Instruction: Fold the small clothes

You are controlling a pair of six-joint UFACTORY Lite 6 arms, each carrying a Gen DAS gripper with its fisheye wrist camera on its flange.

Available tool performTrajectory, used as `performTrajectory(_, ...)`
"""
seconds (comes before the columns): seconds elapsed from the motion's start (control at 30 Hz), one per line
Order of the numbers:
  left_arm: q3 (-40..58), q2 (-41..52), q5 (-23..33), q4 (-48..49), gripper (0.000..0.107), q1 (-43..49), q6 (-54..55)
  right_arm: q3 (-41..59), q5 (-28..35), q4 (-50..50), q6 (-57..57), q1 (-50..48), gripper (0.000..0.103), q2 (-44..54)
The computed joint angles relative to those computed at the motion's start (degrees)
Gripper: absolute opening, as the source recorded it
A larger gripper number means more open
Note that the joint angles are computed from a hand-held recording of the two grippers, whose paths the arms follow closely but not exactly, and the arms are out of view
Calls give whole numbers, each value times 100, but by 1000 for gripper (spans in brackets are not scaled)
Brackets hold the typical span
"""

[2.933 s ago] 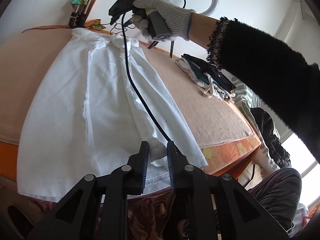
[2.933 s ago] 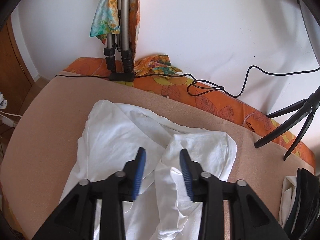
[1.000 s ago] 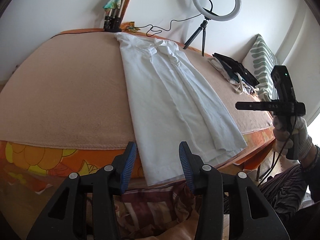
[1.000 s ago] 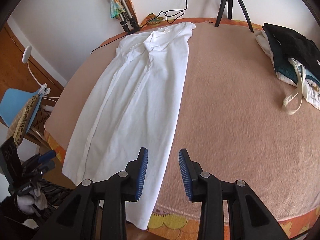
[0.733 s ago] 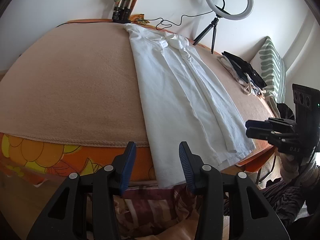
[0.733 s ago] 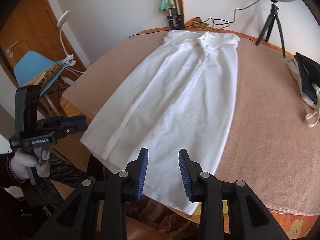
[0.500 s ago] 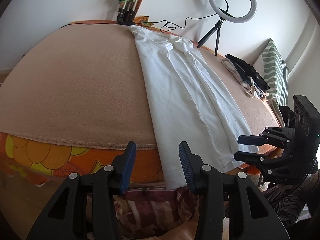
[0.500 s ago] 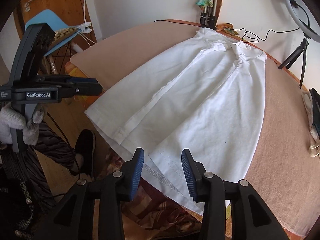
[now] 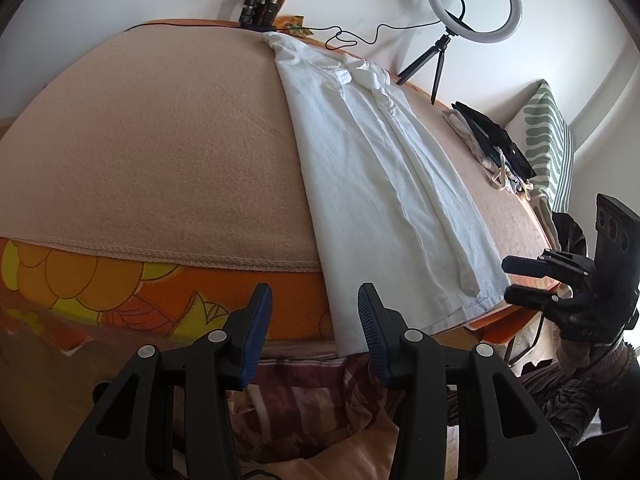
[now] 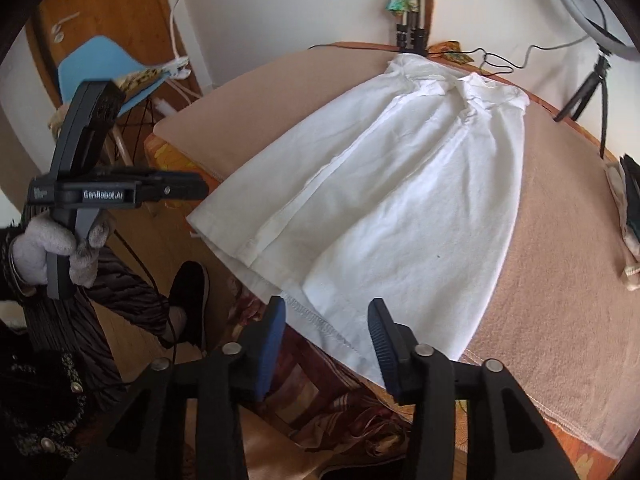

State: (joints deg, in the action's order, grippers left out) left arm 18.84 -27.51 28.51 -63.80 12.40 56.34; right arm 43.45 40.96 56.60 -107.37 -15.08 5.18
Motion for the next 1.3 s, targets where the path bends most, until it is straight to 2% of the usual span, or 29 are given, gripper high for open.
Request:
performTrajectory(0.13, 61, 6, 149, 236, 43, -55, -284, 679, 209, 67, 488, -658, 46, 523)
performTrajectory(0.2, 68, -53, 368, 367, 43, 8, -472, 1053, 204, -181, 950, -802, 42, 911)
performTrajectory(0.3, 60, -1, 893, 326, 43, 307, -396, 1747, 904, -692, 1672, -1077, 40, 1670)
performTrajectory(0.43, 195, 238, 1085, 170, 43, 444, -315, 1965, 819, -763, 1862, -1066, 40, 1948)
performTrajectory(0.53, 240, 349, 1208, 57, 43, 390, -330, 2074, 977, -832, 2000, -1018, 36, 2085)
performTrajectory(0.73, 315, 497, 1088, -165, 39, 35, -227, 2021, 1052, -802, 2011, -1016, 33, 2123)
performTrajectory(0.77, 338, 570, 1146, -222, 37, 86, -169, 2045, 1061, -808, 2040, -1058, 33, 2141)
performTrajectory(0.83, 372, 663, 1132, -254, 18, 73, -129, 2178, 1199, -848, 2125, -1115, 33, 2263)
performTrajectory(0.9, 393, 733, 1108, -338, 13, 36, -4, 2236, 1288, -825, 2145, -1144, 33, 2339)
performTrajectory(1.07, 412, 715, 1198, -591, 7, 33, 209, 2149, 1232, -780, 2179, -1074, 4, 2347)
performTrajectory(1.3, 581, 694, 1535, -771, 6, 364, 355, 2667, 2038, -563, 2538, -1468, 1, 2785)
